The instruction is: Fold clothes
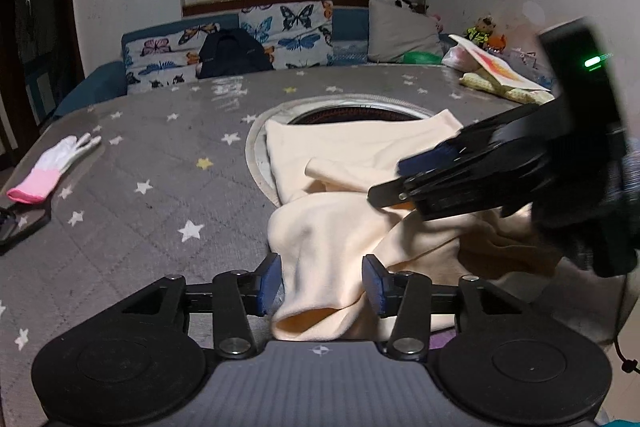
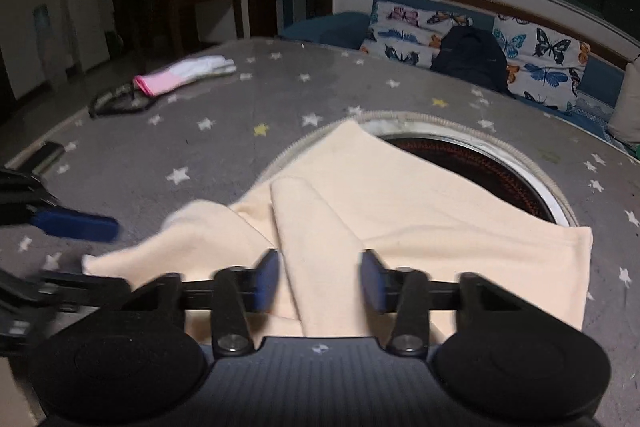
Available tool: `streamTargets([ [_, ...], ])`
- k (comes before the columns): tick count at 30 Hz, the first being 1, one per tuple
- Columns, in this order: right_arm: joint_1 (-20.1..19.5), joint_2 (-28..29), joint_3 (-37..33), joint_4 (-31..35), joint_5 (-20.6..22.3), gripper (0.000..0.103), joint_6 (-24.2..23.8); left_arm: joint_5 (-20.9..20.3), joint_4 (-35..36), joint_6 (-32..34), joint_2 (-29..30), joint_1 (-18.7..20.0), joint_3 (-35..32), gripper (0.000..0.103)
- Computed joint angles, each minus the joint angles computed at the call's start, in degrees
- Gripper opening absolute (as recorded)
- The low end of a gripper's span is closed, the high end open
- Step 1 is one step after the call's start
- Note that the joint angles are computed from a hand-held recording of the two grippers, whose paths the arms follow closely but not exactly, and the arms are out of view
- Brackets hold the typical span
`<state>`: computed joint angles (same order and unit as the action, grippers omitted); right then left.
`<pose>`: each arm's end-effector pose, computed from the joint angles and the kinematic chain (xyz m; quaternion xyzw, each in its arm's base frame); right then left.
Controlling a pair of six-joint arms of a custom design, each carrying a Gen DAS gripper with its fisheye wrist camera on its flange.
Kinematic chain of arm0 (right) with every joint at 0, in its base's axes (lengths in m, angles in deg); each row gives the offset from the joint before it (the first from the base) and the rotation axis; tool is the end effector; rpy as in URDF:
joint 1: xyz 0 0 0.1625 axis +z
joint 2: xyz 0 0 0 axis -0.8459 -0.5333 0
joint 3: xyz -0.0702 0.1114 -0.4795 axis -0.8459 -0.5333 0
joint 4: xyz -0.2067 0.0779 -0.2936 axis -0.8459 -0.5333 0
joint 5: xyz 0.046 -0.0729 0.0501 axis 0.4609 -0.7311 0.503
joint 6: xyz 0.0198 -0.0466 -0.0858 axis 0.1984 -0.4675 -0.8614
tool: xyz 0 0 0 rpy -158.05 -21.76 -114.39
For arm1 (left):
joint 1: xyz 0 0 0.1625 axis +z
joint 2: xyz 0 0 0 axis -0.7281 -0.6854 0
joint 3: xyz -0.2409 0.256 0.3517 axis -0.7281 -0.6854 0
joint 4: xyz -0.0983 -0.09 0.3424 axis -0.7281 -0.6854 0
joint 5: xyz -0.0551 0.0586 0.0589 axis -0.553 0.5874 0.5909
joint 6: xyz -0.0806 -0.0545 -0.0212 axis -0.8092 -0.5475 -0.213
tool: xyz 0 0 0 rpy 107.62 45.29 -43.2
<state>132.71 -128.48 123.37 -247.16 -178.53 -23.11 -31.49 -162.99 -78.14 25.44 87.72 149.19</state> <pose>-0.0419 -0.6470 0.2802 0.3626 -0.8597 0.2644 0.2440 -0.3357 -0.5584 -0.0365 0.3235 0.8525 -0.3241 0.2521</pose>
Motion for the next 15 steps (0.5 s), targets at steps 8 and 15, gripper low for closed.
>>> streamTargets([
  [8,-2.79,-3.73,3.89,-9.18,5.18,0.003,2.28,-3.10,-0.86,4.80,1.51,-0.40,-2.85,0.051],
  [15,-6.42,-10.05,7.24,-11.68,7.77,0.004,5.64,-7.69,2.21,10.69,4.64,-0.54,-8.22,0.050],
])
